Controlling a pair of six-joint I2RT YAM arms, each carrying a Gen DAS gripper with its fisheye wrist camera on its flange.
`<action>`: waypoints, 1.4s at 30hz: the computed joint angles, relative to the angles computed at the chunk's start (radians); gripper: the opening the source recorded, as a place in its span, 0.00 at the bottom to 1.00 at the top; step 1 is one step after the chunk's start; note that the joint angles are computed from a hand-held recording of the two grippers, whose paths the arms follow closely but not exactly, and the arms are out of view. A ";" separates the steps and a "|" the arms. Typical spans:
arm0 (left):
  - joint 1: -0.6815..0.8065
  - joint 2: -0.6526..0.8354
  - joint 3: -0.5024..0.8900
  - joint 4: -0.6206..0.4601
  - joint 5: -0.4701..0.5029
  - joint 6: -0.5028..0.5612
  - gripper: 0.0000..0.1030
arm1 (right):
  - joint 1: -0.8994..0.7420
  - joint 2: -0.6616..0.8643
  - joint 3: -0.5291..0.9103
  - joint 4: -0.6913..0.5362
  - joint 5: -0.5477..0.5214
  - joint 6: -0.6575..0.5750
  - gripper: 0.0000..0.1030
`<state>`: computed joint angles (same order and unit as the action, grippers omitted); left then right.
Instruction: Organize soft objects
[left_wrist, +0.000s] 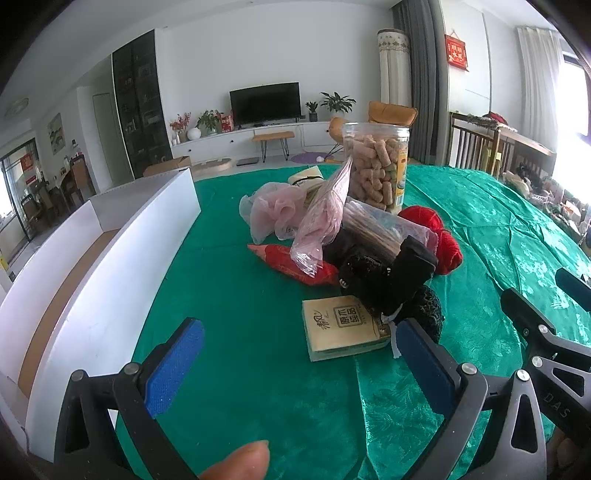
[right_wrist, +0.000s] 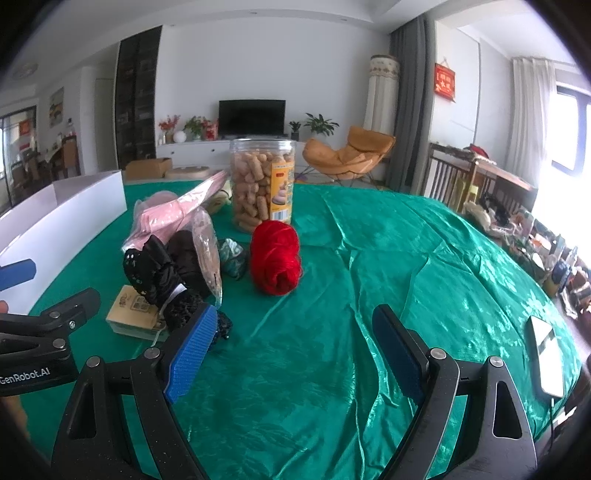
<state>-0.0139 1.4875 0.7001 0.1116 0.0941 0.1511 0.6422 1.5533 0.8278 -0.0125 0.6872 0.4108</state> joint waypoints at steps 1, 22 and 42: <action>-0.001 0.002 0.000 0.002 -0.002 -0.001 1.00 | 0.000 0.001 0.001 -0.002 0.000 0.000 0.85; -0.006 -0.008 -0.008 -0.011 -0.015 0.007 1.00 | -0.004 0.001 0.000 0.014 -0.006 0.008 0.85; 0.002 0.033 0.015 -0.039 -0.019 0.015 1.00 | 0.002 -0.007 -0.007 0.002 -0.003 0.006 0.85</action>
